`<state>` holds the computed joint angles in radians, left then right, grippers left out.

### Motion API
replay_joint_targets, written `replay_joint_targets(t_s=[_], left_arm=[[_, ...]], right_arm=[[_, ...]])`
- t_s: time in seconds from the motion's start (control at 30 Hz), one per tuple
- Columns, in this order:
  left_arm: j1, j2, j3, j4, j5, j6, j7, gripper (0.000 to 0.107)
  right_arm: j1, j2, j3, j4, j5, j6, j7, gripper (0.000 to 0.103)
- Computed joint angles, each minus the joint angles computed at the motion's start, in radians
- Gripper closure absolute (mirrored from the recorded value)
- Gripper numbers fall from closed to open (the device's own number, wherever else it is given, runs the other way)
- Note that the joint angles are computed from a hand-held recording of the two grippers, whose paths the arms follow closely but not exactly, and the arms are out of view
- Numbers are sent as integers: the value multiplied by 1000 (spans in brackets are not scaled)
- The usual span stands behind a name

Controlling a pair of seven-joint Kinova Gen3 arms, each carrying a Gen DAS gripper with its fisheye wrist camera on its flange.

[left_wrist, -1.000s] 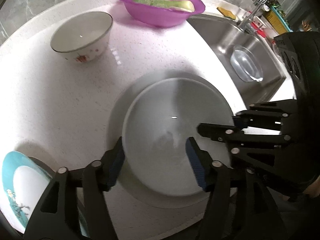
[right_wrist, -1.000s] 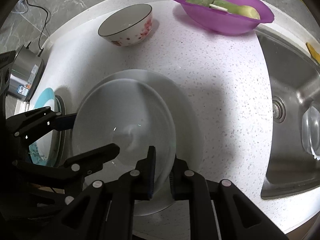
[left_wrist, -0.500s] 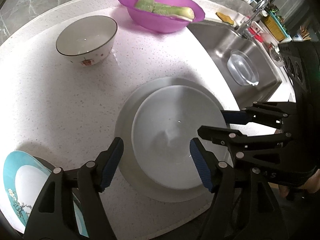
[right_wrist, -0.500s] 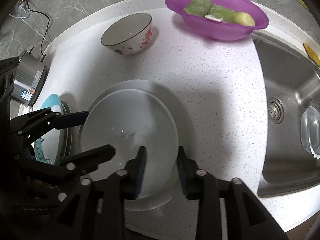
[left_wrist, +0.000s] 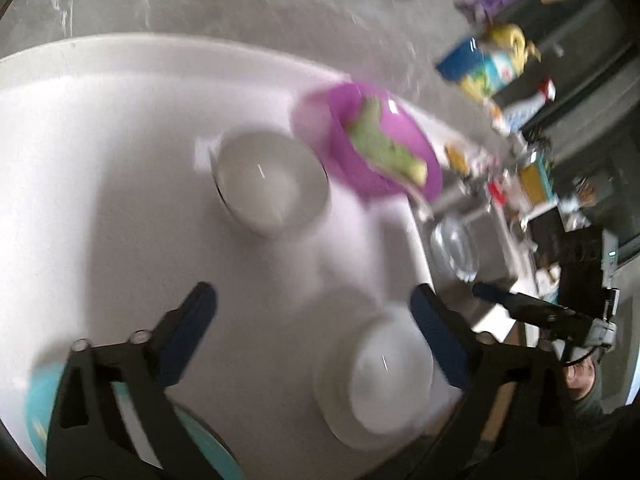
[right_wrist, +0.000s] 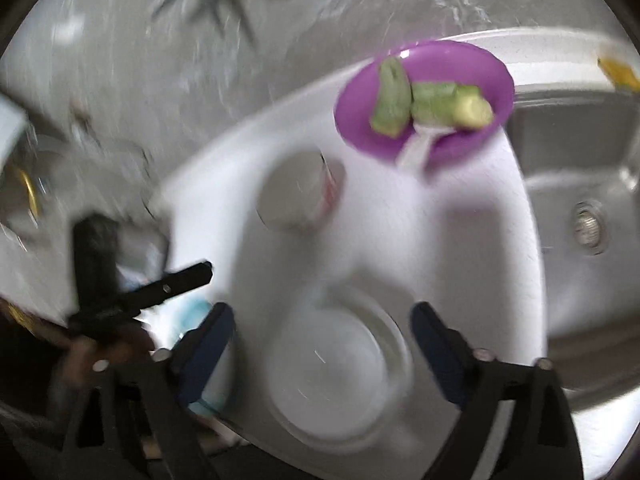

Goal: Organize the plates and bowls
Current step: 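Open both tools and move them to the red-patterned white bowl, then close both tools on the red-patterned bowl rim and lower it into the white bowl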

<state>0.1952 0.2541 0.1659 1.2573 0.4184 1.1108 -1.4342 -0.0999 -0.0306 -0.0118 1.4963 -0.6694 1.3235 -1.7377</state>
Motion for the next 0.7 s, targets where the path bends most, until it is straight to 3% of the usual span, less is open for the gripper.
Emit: replay_joint_targets(t_s=[0.07,0.13,0.2,0.27,0.33,0.5,0.67,0.7], left_arm=[[-22,68,-1,-88,-9,53,-52,6],[-34,142,2,-181,-28,107,-79,6],[-58,234,17,-273,-41,165,-41,6],[-62,314,15,-366,-53,234,-8,6],[-72,384,31,-459,-51,268,-40,6],[-76,544,34,-680,-21,422,-60,6],[-71,620,32,-770,-17,474,-65,9],[-69,630,32,-780,-22,474,-70,16]], right_arm=[[-43,52,42,-11,-33,-27,9,4],[-94,119,40,-56,0,-54,-35,5],[-107,185,8,-106,43,-59,-110,12],[-72,252,-55,-141,42,-53,-162,27],[-77,303,-88,-179,65,-60,-201,36],[-110,378,-121,-235,112,-80,-255,36],[-121,424,-125,-264,153,-92,-320,36],[-124,438,-125,-276,163,-81,-332,36]])
